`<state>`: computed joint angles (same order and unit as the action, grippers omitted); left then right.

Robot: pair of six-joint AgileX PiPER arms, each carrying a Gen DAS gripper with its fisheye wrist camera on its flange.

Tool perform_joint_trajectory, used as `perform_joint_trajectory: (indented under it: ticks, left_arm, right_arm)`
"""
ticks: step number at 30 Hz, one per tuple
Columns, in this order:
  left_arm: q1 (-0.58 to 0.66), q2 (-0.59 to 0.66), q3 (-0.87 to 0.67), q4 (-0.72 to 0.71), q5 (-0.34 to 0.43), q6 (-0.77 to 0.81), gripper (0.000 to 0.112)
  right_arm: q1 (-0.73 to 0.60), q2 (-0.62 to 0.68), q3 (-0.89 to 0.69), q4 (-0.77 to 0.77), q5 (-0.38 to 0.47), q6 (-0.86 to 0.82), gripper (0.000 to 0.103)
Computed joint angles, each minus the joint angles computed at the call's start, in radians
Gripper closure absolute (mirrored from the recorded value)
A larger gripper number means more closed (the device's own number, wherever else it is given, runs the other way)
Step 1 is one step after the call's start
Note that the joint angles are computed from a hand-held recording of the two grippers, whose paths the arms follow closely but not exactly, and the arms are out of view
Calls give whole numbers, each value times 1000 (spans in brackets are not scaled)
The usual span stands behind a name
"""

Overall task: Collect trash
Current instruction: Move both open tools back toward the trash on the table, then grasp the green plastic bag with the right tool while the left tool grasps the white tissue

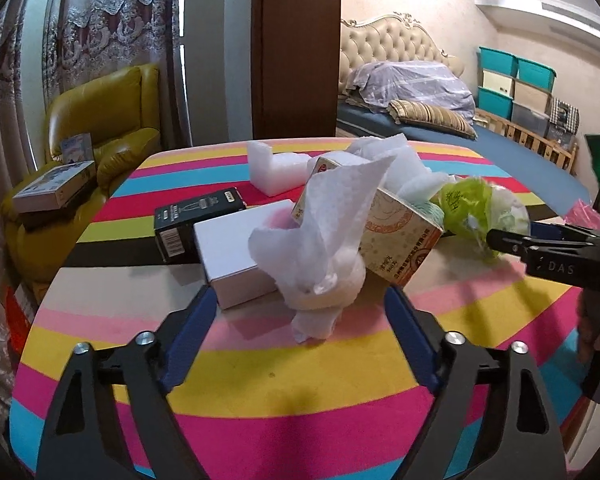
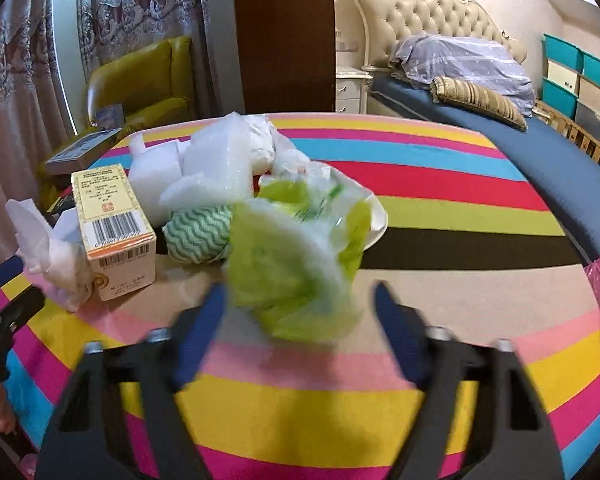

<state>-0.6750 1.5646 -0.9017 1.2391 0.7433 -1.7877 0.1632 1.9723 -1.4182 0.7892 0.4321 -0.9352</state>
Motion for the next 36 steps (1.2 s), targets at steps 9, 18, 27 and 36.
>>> perform_joint_trajectory:
  ticks: [9, 18, 27, 36]
  left_arm:
    - [42, 62, -57, -31, -64, 80, 71]
    - [46, 38, -38, -1, -110, 60, 93]
    - [-42, -8, 5, 67, -32, -11, 97]
    - [-132, -4, -30, 69, 29, 5, 100]
  right_arm:
    - [-37, -84, 126, 275, -40, -300, 98]
    - [-92, -143, 227, 490, 7, -521, 98]
    - [-135, -189, 325, 604, 52, -668, 98]
    - [-190, -245, 394, 648, 103, -751, 98]
